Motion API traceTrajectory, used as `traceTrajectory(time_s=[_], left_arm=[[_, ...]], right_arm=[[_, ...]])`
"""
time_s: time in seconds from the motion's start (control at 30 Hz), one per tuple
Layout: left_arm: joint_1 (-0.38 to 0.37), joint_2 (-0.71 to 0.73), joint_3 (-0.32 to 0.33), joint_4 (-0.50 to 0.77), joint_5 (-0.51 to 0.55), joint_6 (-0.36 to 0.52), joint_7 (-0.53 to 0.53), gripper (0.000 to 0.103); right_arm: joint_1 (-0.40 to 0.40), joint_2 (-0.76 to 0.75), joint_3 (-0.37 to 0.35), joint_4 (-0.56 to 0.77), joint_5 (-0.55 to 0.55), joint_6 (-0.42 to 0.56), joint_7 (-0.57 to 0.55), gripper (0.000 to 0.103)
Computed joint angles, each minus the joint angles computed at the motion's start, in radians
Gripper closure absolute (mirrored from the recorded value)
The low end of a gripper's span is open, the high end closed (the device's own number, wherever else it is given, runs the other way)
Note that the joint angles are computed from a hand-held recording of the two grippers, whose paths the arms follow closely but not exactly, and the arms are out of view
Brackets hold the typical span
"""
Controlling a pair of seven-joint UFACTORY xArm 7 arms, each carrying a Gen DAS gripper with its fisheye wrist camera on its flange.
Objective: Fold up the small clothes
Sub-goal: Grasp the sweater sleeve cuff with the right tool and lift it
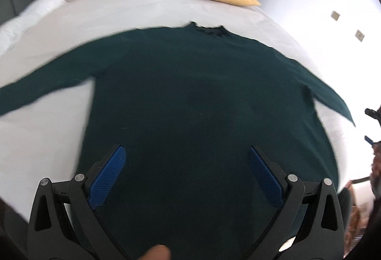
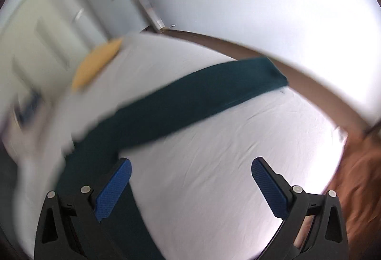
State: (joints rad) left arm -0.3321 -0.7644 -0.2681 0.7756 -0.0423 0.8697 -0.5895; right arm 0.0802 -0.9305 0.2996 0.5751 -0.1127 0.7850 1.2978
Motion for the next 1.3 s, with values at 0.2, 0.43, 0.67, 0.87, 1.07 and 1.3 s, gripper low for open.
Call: traceTrajectory(time_s=[0.2,0.43,0.67,0.87,1.07,1.3], left_arm=[[-0.03,0.091,0.029,0.015,-0.049,-0.079,0.02,0.0],[-0.019,0.175,0.055,0.049,-0.07,-0.119,0.026,0.0],[-0.041,0.212,0.1,0.026,-0.136,-0.198,0.071,0.0],[-0.041,0.211,0.122,-0.005,-0.177,-0.227,0.095,0.0],[-0.041,0.214,0.134,-0.021,-0.191,-0.265,0.13,0.001],[-0.05,0.278,0.178,0.017,-0.247,-0.317,0.194,0.001]], right_arm=[[0.006,-0.053,-0.281,-0.253,0.213,-0.339,-0.038,0.014],[0.021,0.062,-0.329,-0.328,0.353,-0.684,-0.057,0.015],[0.023,0.177,-0.339,-0.326,0.417,-0.865,-0.023,0.037],[-0.011,0.201,-0.3,-0.377,0.441,-1.035,0.054,0.041],[-0.078,0.165,-0.271,-0.38,0.407,-0.945,0.048,0.077],[-0.238,0.199,-0.106,-0.197,0.282,-0.682,0.017,0.091]])
